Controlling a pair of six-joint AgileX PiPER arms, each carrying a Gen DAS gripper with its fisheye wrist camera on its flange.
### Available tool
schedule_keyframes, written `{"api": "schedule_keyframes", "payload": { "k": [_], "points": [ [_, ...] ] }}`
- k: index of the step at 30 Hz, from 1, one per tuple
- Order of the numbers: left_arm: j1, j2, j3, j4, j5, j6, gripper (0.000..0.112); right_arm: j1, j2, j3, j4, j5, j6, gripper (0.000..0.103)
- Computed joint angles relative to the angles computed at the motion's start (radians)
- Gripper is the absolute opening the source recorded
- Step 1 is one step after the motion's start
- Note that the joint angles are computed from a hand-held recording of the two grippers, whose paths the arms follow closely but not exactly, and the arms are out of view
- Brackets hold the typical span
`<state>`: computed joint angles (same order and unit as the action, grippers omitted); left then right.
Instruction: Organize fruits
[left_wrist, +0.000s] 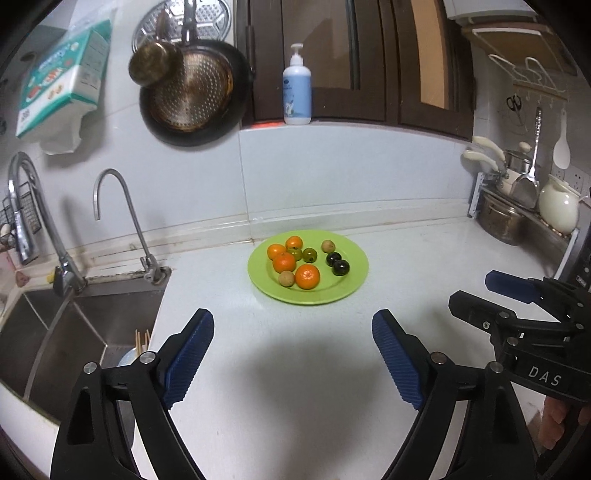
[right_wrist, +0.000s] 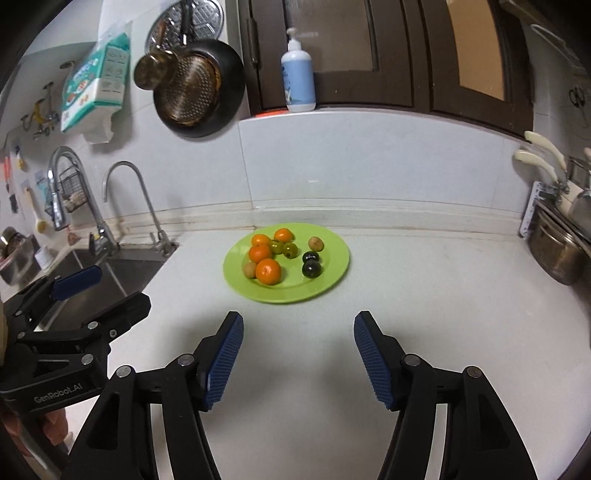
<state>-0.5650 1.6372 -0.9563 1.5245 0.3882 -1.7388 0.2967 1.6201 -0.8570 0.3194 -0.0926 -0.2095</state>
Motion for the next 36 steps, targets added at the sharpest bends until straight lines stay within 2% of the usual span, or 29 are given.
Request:
{"api": "schedule_keyframes", "payload": {
  "k": [4, 6, 8, 18, 21, 27, 32, 36],
  "points": [
    [-0.078, -0.067, 0.073, 0.009, 0.074, -0.061, 0.091, 0.017, -0.115, 0.126, 0.090, -0.037, -0.082, 0.065],
    [-0.120, -0.101, 0.106, 0.005, 0.114, -0.079, 0.091, 0.018, -0.157, 0.165, 0.072, -0.033, -0.061, 0.065],
    [-0.151, -0.128, 0.135, 0.003, 0.142, -0.096, 0.092, 0.027, -0.201, 0.209, 0.147, -0.041, -0.133, 0.065],
    [-0.337, -0.222, 0.222, -0.052, 0.317, -0.131, 0.094, 0.043, -0.386, 0.383, 0.176, -0.056, -0.160, 0.065],
    [-0.382, -0.238, 0.237, -0.074, 0.361, -0.136, 0.094, 0.052, -0.430, 0.418, 0.244, -0.053, -0.224, 0.065],
    [-0.454, -0.268, 0.263, -0.103, 0.440, -0.146, 0.096, 0.093, -0.504, 0.469, 0.504, -0.066, -0.471, 0.065],
    [-0.494, -0.286, 0.279, -0.115, 0.483, -0.154, 0.096, 0.119, -0.547, 0.490, 0.673, -0.073, -0.634, 0.065],
    [-0.518, -0.296, 0.287, -0.131, 0.503, -0.159, 0.098, 0.131, -0.570, 0.498, 0.748, -0.077, -0.707, 0.065]
  ]
}}
